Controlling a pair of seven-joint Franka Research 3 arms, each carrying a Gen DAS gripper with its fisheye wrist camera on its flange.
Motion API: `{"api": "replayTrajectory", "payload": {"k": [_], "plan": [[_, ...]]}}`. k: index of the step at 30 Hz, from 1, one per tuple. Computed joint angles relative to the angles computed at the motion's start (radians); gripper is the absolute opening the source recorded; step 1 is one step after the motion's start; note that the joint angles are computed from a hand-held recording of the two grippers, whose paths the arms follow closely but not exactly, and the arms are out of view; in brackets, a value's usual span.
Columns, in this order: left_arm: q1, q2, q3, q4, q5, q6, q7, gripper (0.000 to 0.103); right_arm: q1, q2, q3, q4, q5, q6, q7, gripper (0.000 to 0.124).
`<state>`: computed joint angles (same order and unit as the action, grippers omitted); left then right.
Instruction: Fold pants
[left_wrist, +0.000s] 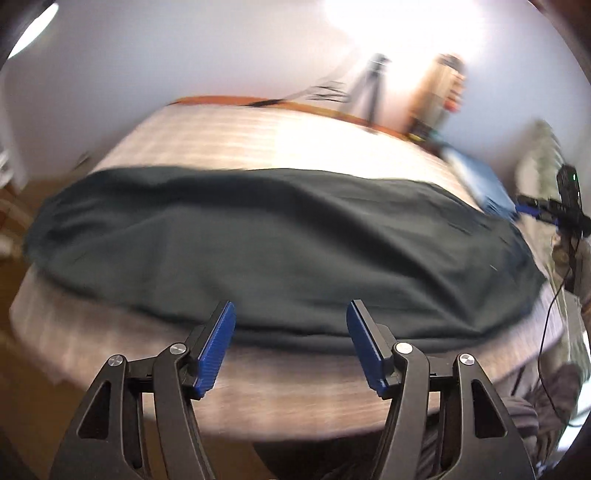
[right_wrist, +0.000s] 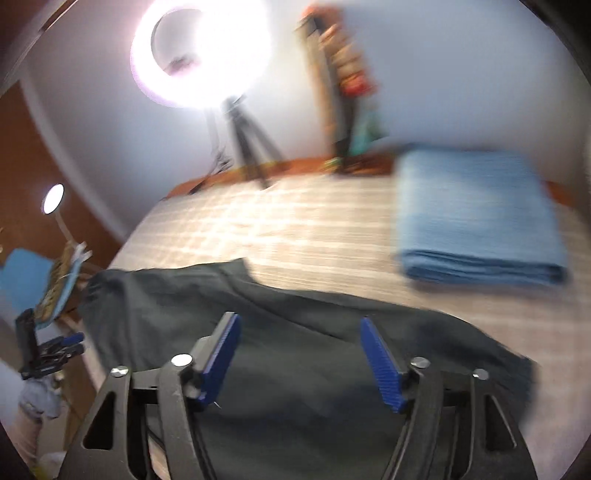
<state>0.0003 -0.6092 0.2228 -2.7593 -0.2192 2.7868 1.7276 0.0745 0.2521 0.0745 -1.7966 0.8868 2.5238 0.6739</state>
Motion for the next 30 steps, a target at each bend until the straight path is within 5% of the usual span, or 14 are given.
{"api": "replayTrajectory", "payload": {"k": [8,15,17,20,26,30], "plan": [[0.141,0.039,0.064,-0.011,-0.029,0.021,-0.095,0.069,0.079,0.368,0.028,0.459,-0.241,-0.220,0.251,0.073],[0.101,0.154,0.232,0.050,-0.236,0.079,-0.064,0.071,0.095,0.485,0.059,0.604,-0.346,-0.278,0.316,0.069],[0.072,0.183,0.288,0.073,-0.335,0.095,-0.026,0.072,0.095,0.481,0.069,0.595,-0.350,-0.264,0.304,0.036],[-0.012,0.215,0.377,0.109,-0.511,0.119,0.076,0.072,0.105,0.461,0.072,0.565,-0.357,-0.256,0.300,0.015],[0.039,0.297,0.334,0.172,-0.595,0.126,0.139,0.072,0.171,0.393,0.034,0.468,-0.434,-0.047,0.300,0.001],[0.073,0.359,0.282,0.208,-0.654,0.154,0.149,0.072,0.195,0.413,0.018,0.498,-0.500,-0.039,0.348,0.007]]}}
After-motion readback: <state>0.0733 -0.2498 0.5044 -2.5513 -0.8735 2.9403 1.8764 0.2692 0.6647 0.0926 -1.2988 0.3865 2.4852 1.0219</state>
